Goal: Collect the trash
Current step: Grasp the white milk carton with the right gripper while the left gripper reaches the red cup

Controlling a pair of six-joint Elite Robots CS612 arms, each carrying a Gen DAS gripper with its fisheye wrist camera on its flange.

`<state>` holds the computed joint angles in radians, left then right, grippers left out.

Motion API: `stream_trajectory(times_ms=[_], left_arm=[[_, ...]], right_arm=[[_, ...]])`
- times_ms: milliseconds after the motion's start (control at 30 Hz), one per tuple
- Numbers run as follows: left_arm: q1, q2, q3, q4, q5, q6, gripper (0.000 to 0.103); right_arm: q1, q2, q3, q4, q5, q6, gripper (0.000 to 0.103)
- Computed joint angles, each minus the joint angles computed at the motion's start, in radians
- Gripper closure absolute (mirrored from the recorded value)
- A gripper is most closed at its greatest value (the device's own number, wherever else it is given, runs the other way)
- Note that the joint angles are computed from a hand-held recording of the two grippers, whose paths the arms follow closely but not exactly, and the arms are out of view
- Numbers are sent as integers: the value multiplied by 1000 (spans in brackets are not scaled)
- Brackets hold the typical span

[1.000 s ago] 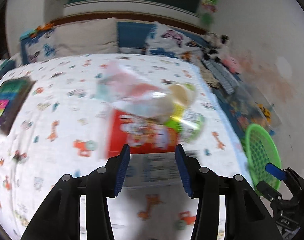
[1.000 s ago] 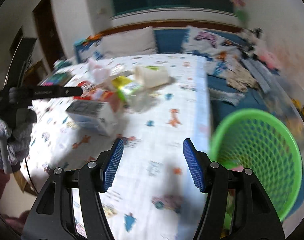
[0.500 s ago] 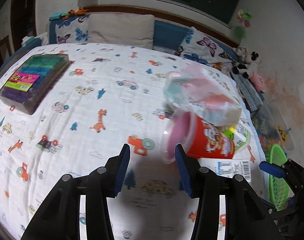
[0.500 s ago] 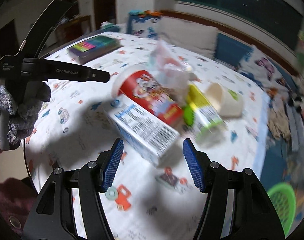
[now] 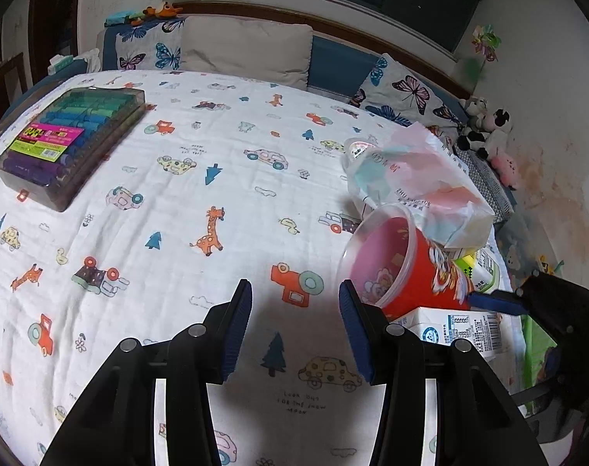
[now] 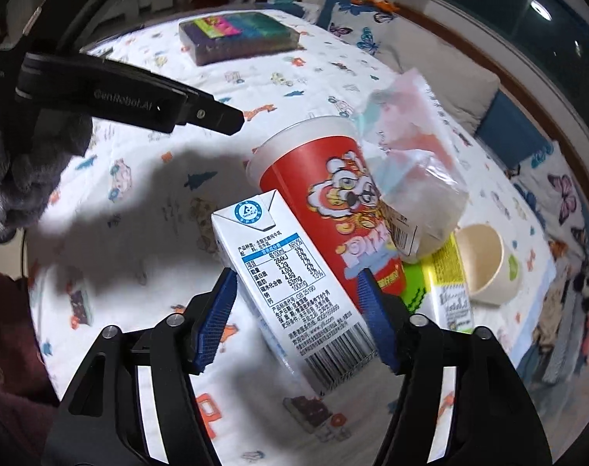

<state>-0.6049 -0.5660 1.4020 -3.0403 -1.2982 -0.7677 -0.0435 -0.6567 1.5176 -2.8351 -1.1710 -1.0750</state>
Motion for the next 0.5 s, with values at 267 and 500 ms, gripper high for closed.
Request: stream_trajectory(times_ms=[267,500], left_arm=[[8,6,-3,-15,-16,-10,58],[10,10,-10,-33,-32,14,58]], right_arm=[[7,-14,-9,105,-33,-119,42],[18,-13,-37,228,-63,-184,56]])
